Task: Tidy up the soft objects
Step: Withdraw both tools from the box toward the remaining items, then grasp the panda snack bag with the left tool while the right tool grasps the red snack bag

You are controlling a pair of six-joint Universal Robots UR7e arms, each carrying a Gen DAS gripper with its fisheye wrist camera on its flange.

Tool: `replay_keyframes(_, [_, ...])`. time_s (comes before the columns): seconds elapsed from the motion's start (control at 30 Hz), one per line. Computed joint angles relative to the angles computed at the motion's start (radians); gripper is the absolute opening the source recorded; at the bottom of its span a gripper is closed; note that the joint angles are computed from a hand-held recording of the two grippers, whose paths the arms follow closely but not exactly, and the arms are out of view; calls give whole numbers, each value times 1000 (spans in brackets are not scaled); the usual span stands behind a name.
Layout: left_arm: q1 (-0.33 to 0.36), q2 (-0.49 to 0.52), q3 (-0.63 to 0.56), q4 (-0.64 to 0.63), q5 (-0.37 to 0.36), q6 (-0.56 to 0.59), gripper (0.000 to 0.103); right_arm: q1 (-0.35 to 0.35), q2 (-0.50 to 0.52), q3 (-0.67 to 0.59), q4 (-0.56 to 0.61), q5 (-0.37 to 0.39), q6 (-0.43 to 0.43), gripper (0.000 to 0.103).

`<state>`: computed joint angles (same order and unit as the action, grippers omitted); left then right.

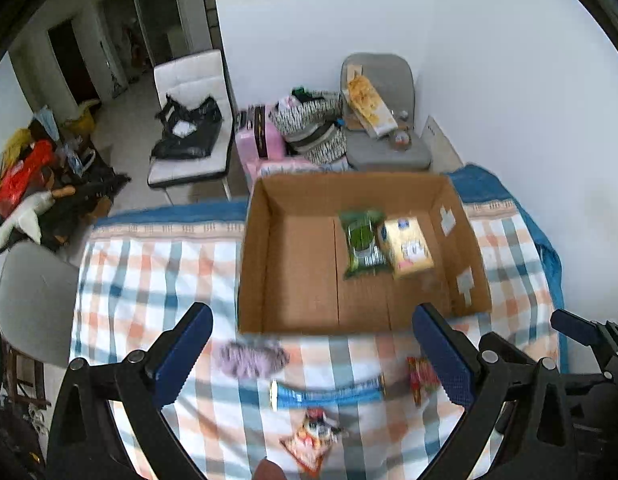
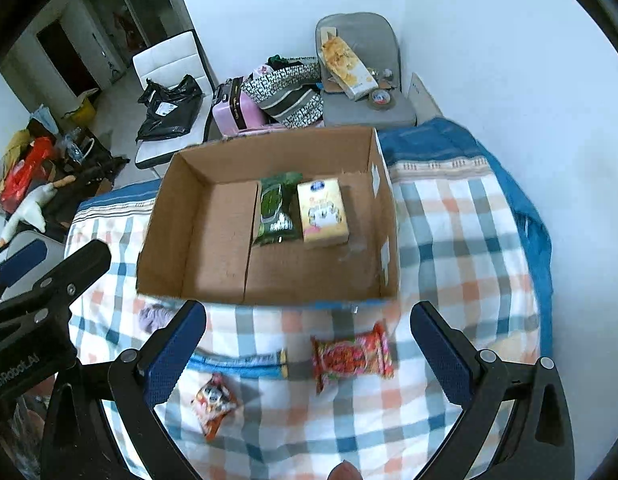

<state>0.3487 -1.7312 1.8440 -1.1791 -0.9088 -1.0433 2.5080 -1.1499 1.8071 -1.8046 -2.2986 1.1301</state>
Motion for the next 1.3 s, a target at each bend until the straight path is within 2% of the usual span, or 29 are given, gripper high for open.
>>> replay_keyframes(0.2, [-1, -74, 96, 69, -140, -93, 102, -20, -66, 128, -15, 100, 52, 103])
replay_keyframes(0.3, [27, -104, 175, 75, -225, -86, 102, -52, -98, 202, -36, 145, 61, 103])
replay_keyframes(0.37, [62, -106, 230, 71, -274, -43, 102, -83, -120, 254, -69, 183, 33, 103])
replay_keyframes(0.47, [97, -101, 291, 63, -303, 7, 102, -129, -129, 317, -110, 214, -29, 103])
replay_keyframes(0.57, [138, -86, 344, 45, -335, 60, 102, -165, -109, 352, -127, 211, -124, 103])
replay_keyframes(0.63, [142, -81, 375, 36, -328, 63, 102, -180, -81, 354, -113, 189, -183, 103])
replay_keyframes(0.67, [144, -77, 385, 37, -324, 56, 102, -188, -71, 356, -106, 176, -201, 103])
replay_keyframes(0.73, [161, -81, 401, 13, -336, 48, 102, -217, -70, 369, -102, 168, -186, 103])
replay_keyframes(0.8, [173, -86, 413, -2, -345, 31, 102, -261, -108, 418, -183, 196, -165, 103])
replay_keyframes(0.93, [190, -99, 431, -28, -365, 16, 102, -306, -170, 507, -344, 184, -140, 103])
replay_keyframes(1.03, [205, -116, 441, -41, -376, 14, 102, -390, -247, 615, -532, 253, -126, 103])
replay_keyframes(1.07, [205, -123, 447, -49, -383, 11, 102, -416, -265, 648, -591, 273, -139, 102])
replay_keyframes(1.1, [203, -129, 453, -56, -392, 7, 102, -432, -276, 673, -637, 284, -150, 95])
replay_keyframes(1.13, [201, -136, 460, -62, -402, 6, 102, -442, -278, 684, -663, 299, -161, 87])
replay_keyframes(1.17, [193, -146, 479, -70, -411, 1, 102, -447, -280, 692, -665, 320, -167, 85])
replay_keyframes(1.23, [174, -159, 496, -76, -430, -5, 102, -457, -283, 704, -692, 417, -214, 84])
replay_keyframes(1.3, [154, -169, 512, -81, -446, -8, 102, -430, -273, 687, -663, 495, -257, 84])
